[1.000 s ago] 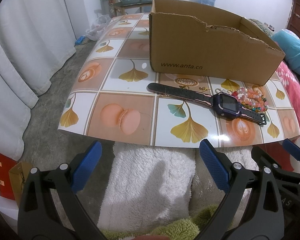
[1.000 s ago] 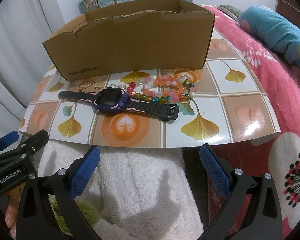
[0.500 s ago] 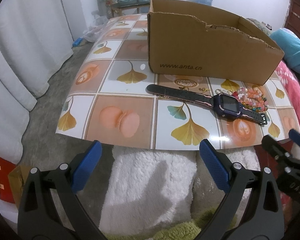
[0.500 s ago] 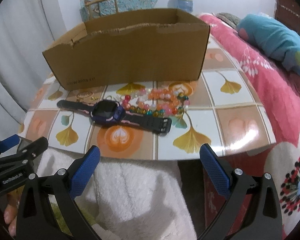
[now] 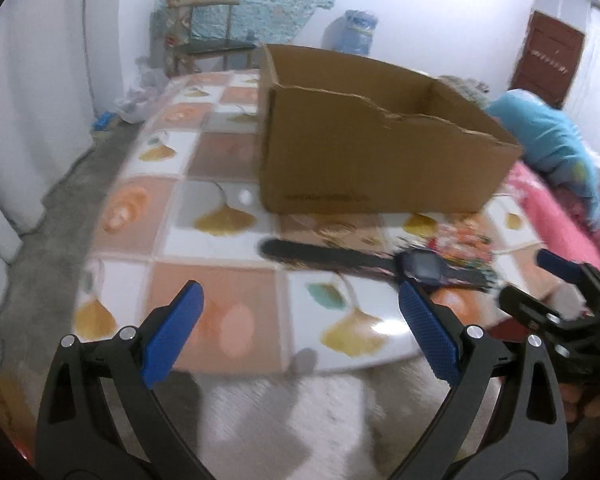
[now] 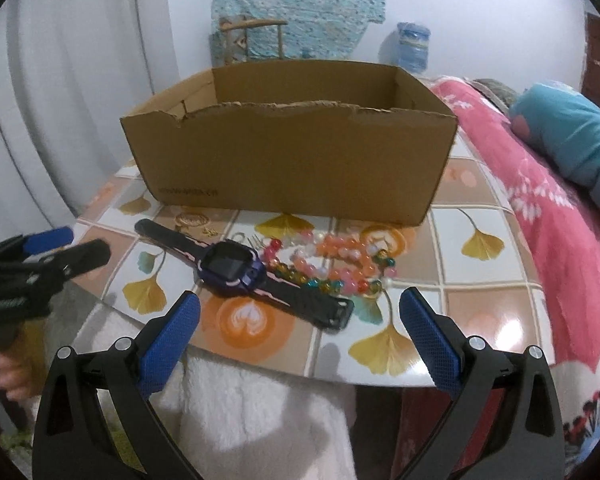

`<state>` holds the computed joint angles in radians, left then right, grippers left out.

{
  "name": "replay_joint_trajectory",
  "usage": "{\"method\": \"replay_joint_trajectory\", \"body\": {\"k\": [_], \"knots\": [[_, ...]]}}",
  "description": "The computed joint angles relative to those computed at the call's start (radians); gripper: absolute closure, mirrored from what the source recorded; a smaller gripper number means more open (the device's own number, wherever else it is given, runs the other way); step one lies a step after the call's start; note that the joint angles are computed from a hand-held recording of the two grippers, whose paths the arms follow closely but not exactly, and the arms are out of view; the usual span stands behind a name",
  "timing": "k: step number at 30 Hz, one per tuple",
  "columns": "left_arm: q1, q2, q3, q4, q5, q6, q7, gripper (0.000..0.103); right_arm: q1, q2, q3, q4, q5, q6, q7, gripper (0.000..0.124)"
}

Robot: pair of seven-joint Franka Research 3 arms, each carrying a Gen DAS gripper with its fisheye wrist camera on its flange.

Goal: Organize jewelry
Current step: 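Move the right gripper to the purple smartwatch face and close on it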

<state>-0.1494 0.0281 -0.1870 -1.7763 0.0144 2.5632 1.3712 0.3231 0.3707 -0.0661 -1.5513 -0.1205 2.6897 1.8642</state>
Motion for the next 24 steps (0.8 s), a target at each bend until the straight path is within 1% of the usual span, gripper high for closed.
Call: {"method": "replay_joint_trajectory", "body": {"k": [2,4,6,7,9,10,11,12,14,16,17,19,21,24], "knots": [[-0.001,0.04,0.006,0.049,0.09,-0.012,-0.049,0.008,-0.021,0.017,0.026,0.016,0.041,0.004,-0.048,0.027],[0.004,0.071,0.011,0.084,0.12,-0.008,-0.07,0.009,-0.031,0.035,0.039,0.034,0.071,0.003,-0.087,0.027],[0.014,0.097,0.009,0.114,0.109,-0.004,-0.051,0.021,-0.04,0.047,0.05,0.046,0.104,0.001,-0.126,0.027],[0.018,0.104,0.005,0.125,0.096,-0.012,-0.03,0.032,-0.05,0.057,0.062,0.055,0.129,0.001,-0.153,0.027],[0.022,0.123,0.0,0.151,0.086,-0.031,0.003,0.04,-0.06,0.068,0.076,0.068,0.17,-0.002,-0.195,0.027],[0.027,0.13,-0.006,0.16,0.063,-0.039,0.038,0.049,-0.069,0.074,0.087,0.075,0.195,-0.003,-0.224,0.027],[0.031,0.133,-0.01,0.164,0.046,-0.05,0.063,0.053,-0.075,0.081,0.095,0.084,0.215,-0.005,-0.252,0.027],[0.031,0.137,-0.012,0.169,0.039,-0.058,0.077,0.055,-0.075,0.085,0.098,0.089,0.229,-0.005,-0.272,0.027],[0.039,0.139,-0.017,0.171,0.001,-0.072,0.115,0.071,-0.082,0.097,0.113,0.107,0.258,-0.007,-0.332,0.027],[0.048,0.146,-0.02,0.184,-0.048,-0.102,0.145,0.076,-0.09,0.11,0.126,0.131,0.29,-0.016,-0.388,0.028],[0.048,0.145,-0.02,0.181,-0.058,-0.105,0.146,0.08,-0.095,0.118,0.137,0.148,0.309,-0.023,-0.422,0.03],[0.049,0.145,-0.017,0.181,-0.066,-0.115,0.151,0.083,-0.1,0.146,0.151,0.201,0.337,-0.054,-0.479,0.033],[0.05,0.141,-0.015,0.174,-0.071,-0.113,0.157,0.086,-0.109,0.183,0.175,0.271,0.373,-0.097,-0.557,0.039],[0.053,0.126,-0.015,0.153,-0.09,-0.102,0.17,0.086,-0.107,0.245,0.188,0.389,0.403,-0.18,-0.644,0.048]]}}
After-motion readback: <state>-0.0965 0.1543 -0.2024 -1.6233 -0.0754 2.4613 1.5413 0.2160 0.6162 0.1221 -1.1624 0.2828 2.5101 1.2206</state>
